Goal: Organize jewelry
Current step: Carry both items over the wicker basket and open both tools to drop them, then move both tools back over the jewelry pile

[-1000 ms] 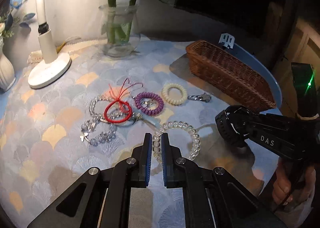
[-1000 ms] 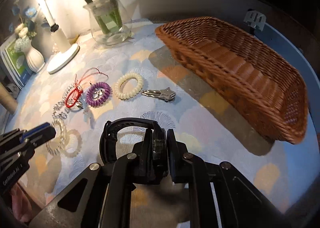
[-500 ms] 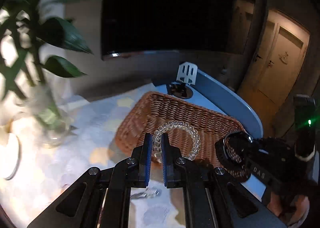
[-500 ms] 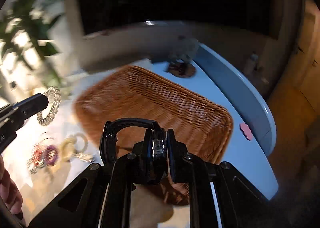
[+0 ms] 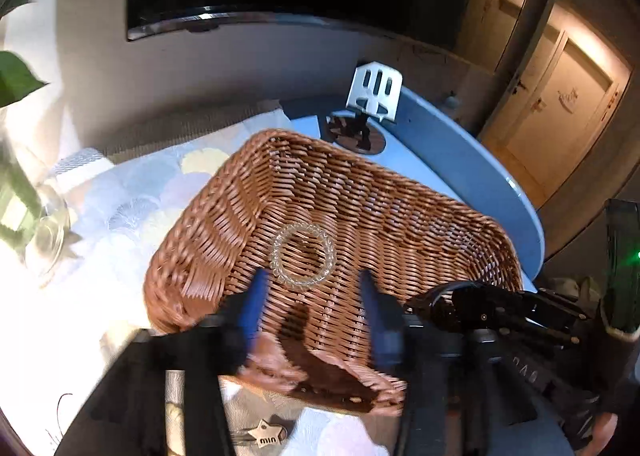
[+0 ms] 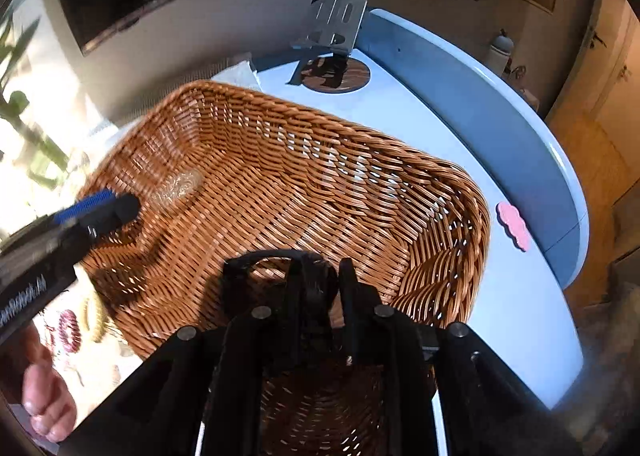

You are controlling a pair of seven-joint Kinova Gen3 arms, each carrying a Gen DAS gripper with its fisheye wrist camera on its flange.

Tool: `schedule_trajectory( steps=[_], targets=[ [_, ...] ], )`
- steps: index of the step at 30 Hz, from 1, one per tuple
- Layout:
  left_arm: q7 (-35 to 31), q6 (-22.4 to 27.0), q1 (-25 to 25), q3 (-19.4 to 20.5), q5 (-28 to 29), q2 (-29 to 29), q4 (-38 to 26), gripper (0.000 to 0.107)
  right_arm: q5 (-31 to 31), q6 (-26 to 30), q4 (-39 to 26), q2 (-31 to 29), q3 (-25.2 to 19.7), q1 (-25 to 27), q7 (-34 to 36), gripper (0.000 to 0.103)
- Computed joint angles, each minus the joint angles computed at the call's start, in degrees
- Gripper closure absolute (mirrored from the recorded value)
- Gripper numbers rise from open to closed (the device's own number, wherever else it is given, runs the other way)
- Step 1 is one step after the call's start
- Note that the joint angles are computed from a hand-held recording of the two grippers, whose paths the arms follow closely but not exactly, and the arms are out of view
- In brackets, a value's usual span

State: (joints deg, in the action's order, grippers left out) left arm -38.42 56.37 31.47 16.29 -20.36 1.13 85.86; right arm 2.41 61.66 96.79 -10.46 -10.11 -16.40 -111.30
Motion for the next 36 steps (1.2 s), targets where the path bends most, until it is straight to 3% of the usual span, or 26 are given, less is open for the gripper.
schedule_trajectory(
  steps=[5, 11, 18, 25, 31, 34, 36],
  targets=[
    [-0.97, -0.37, -1.06, 0.94, 1.26, -5.28, 2.55, 0.046, 1.56, -3.14, 1.17, -5.69, -1.79, 0.40, -1.27, 0.078],
    [1.30, 5.54, -4.53, 5.59, -0.34, -17.43, 5.75, 0.043, 1.32, -4.89, 1.70, -13.51, -4.88, 0.76, -1.30, 0.063],
    [2.14, 14.67, -10.53, 6.54, 2.36, -33.77, 8.43, 0.038, -1.37, -4.73, 1.30, -17.44, -10.74, 0.63, -1.18, 0.063],
    [-1.22, 22.44, -14.96, 2.75, 6.08, -45.31, 10.25, 0.038, -2.11, -4.39, 1.01, -16.45, -16.95, -0.16, -2.93, 0.063],
    [-7.58, 26.26, -15.85, -1.24, 9.90, -47.83, 13.23, 0.038, -2.04, -4.72, 1.20, -14.12, -19.32, -2.87, -3.68, 0.063],
    [-10.90, 23.66, -14.64, -4.38, 13.32, -47.23, 17.58, 0.041, -3.17, -5.30, 2.20, -12.30, -18.95, -5.80, -3.08, 0.063],
    [-13.19, 21.69, -13.78, -6.67, 15.79, -46.80, 20.42, 0.050, -3.20, -5.75, 2.81, -10.62, -19.59, -7.51, -3.11, 0.063]
  ],
)
